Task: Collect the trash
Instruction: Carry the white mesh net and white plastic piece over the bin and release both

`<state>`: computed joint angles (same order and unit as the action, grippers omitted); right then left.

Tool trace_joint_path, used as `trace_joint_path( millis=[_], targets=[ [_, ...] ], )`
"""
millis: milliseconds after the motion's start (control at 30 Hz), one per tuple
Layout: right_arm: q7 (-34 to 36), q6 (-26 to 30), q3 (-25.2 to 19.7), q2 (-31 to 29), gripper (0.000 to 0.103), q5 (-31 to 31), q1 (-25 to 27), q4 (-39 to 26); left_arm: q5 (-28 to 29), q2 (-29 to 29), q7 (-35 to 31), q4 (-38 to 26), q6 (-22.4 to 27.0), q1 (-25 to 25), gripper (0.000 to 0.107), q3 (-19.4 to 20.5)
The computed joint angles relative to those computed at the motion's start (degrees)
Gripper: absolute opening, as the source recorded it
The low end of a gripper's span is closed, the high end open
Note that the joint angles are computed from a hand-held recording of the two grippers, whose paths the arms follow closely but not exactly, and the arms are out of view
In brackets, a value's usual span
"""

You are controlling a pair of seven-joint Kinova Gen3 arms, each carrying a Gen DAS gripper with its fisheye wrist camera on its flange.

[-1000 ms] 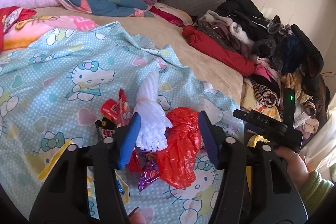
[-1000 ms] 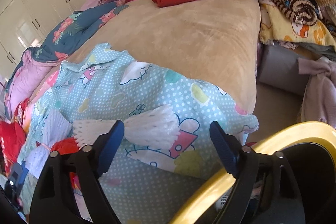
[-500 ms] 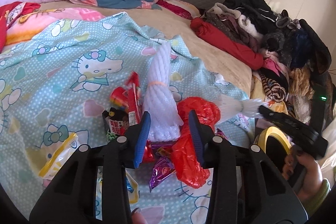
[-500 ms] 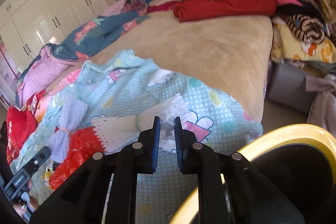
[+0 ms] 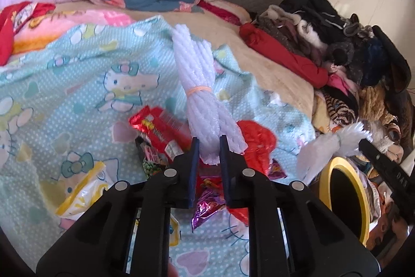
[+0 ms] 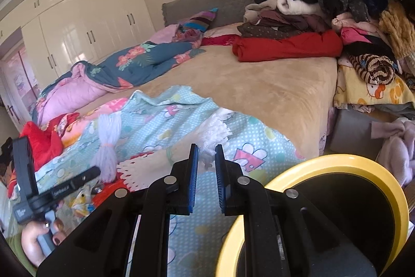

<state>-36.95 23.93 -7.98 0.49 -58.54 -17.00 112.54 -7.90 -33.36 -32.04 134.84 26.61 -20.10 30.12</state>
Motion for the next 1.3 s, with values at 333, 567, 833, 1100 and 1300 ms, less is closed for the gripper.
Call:
trace_joint_path(
  millis=[333,567,833,1100,1300],
  targets=[
    [1.7,3.2,1.7,-3.2,0.013,-2.1,-0.9,1.1,0.4,-4.9,-2.7,-3.4,3.3,1.8,0.010,-1.2],
    [1.9,5.0,3.9,-5.6,0.013,-2.6,-1.6,1.6,1.5,-6.9,-4.5,-5.8,5.0,1.7,0.010,-0.6],
    [2.6,6.7,6.7,-8.1,0.013,-3.2,-1.5,2.2,2.7,-8.2,-6.3,-8.5,6.3,1.5,0.010,1.1],
    [2.5,7.7,9.5,-10.0,0.013,-2.9,-0.5,2.8,4.0,-7.9,-7.4,-10.8,6.9,1.2,0.010,3.8],
    [1.7,8.0,11.3,-11.0,0.013,-2.0,0.4,3.3,4.7,-7.2,-8.0,-12.0,7.0,1.3,0.010,5.8]
  ],
)
